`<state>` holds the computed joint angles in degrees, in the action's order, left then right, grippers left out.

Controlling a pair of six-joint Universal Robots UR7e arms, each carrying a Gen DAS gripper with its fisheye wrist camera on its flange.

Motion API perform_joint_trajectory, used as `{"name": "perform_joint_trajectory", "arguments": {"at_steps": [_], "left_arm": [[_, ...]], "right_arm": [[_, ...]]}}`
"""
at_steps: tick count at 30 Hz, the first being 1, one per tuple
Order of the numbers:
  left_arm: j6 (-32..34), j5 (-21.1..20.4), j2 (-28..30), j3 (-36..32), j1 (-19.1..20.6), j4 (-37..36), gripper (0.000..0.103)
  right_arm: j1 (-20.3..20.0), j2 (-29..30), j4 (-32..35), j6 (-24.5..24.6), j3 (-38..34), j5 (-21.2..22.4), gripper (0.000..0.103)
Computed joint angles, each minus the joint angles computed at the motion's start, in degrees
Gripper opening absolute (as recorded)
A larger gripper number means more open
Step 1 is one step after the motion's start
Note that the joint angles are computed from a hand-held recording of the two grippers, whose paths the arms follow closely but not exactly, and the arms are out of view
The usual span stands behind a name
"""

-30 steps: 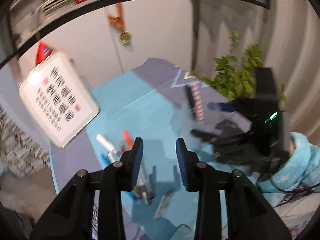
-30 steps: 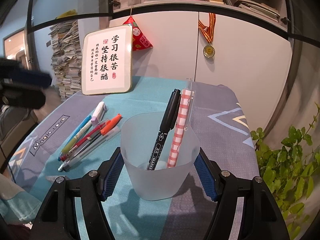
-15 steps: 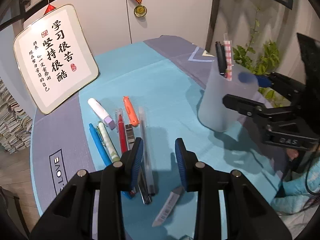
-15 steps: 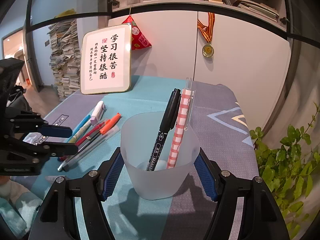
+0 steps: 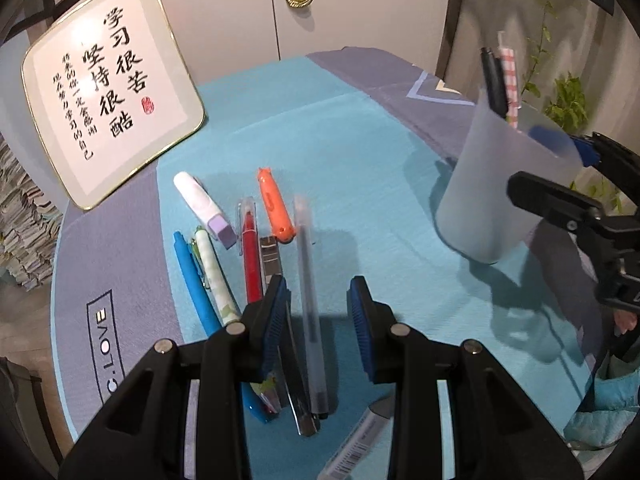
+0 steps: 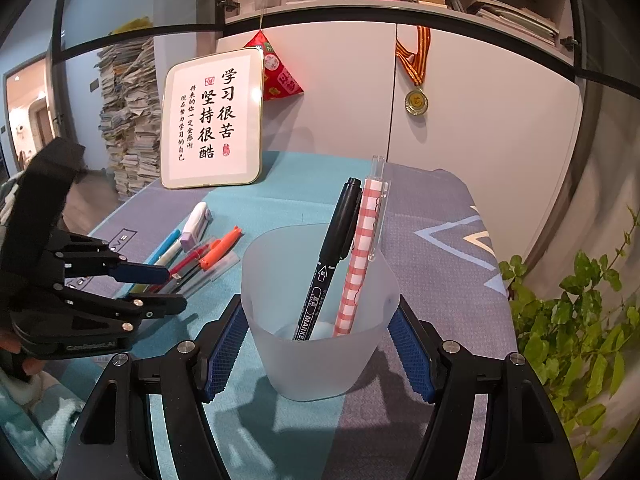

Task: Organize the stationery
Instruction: 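Open the left tool and move it down to the clear gel pen, then close the left tool on the clear gel pen and lift it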

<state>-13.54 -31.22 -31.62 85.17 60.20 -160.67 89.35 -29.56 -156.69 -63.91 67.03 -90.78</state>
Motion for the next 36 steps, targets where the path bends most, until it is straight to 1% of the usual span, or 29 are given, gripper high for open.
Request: {"name": "perform_joint_trajectory", "arguments": {"at_steps": [4, 5, 9, 10, 12, 13, 14, 16, 17, 18, 19, 21, 23, 25, 26, 27, 29, 30, 32, 33, 34, 35, 36], "left_arm": [[-1.81, -1.33, -0.42, 0.05, 0.82, 1.40, 0.030], [-0.59, -1.16, -0.26, 0.22, 0.82, -0.21, 0.029], [0.30, -1.36, -0.04, -0.08, 0.95, -0.31, 0.029], [0.61, -1.73, -0.14, 0.07, 0.90, -0.31, 0.024], [-0.49, -5.34, -0.84, 0.16, 1.22, 1.66, 0.008], [-1.07, -6.62, -0.93, 0.02, 1.36, 2.68, 0.010], [-0.77, -6.42, -0.81, 0.32, 1.10, 2.38, 0.009], [-1.24, -7.74, -1.17, 0.91, 0.78, 3.09, 0.008], [-2.00, -9.90, -1.74, 1.33, 0.75, 3.79, 0.010], [-2.44, -11.09, -2.03, 1.57, 0.61, 4.28, 0.010], [-2.45, -10.94, -1.97, 1.58, 0.31, 4.60, 0.010], [-1.78, -9.03, -1.43, 0.94, -0.39, 5.22, 0.010], [-0.51, -7.20, -0.63, -0.57, -0.60, 5.57, 0.015], [0.67, -5.32, 0.65, -2.80, -0.61, 6.14, 0.035], [2.44, -4.63, 1.44, -4.05, -0.53, 5.74, 0.037], [4.16, -4.14, 2.28, -5.51, -0.40, 5.96, 0.036], [5.90, -4.41, 3.57, -8.35, 0.17, 7.74, 0.036], [6.86, -5.27, 4.11, -9.69, 0.51, 8.26, 0.034], [8.94, -7.70, 5.25, -12.45, 1.38, 9.01, 0.034], [9.42, -8.47, 5.83, -13.70, 1.69, 9.72, 0.030], [9.37, -8.92, 6.20, -14.49, 1.83, 10.65, 0.019], [9.02, -9.55, 6.56, -15.45, 2.09, 12.28, 0.012], [8.79, -9.83, 7.02, -16.32, 2.27, 13.17, 0.011]], "right_arm": [[0.01, 0.01, 0.01, 0.04, 0.00, -0.01, 0.071], [0.01, 0.00, -0.01, 0.01, 0.02, -0.04, 0.071], [0.02, 0.04, 0.04, 0.05, -0.07, -0.04, 0.071], [0.00, 0.01, 0.02, 0.00, -0.01, -0.01, 0.071], [0.00, 0.01, 0.02, 0.00, -0.01, -0.01, 0.071], [0.00, 0.01, 0.02, 0.00, -0.01, -0.01, 0.071], [0.01, 0.00, 0.12, 0.06, -0.04, -0.02, 0.071], [-0.01, 0.01, 0.09, 0.19, -0.01, 0.00, 0.071], [-0.04, -0.04, 0.20, 0.22, 0.01, 0.06, 0.071], [-0.04, -0.03, 0.34, 0.28, -0.06, 0.09, 0.071], [-0.01, 0.06, 0.48, 0.40, -0.25, 0.09, 0.071], [-0.04, 0.12, 0.68, 0.49, -0.44, 0.23, 0.071], [-0.02, 0.11, 0.64, 0.53, -0.45, 0.22, 0.071], [-0.04, 0.11, 0.78, 0.57, -0.52, 0.25, 0.071], [-0.03, 0.11, 0.85, 0.67, -0.55, 0.26, 0.071], [-0.03, 0.10, 0.94, 0.77, -0.62, 0.27, 0.071], [-0.04, 0.10, 0.90, 0.87, -0.70, 0.23, 0.071], [-0.03, 0.09, 0.89, 0.82, -0.69, 0.21, 0.071], [-0.04, 0.07, 0.83, 0.66, -0.62, 0.20, 0.071], [-0.03, 0.09, 0.86, 0.61, -0.66, 0.22, 0.071], [-0.04, 0.11, 0.87, 0.56, -0.69, 0.25, 0.071], [-0.06, 0.10, 0.81, 0.48, -0.63, 0.30, 0.071], [-0.05, 0.12, 0.77, 0.39, -0.63, 0.31, 0.071]]}}
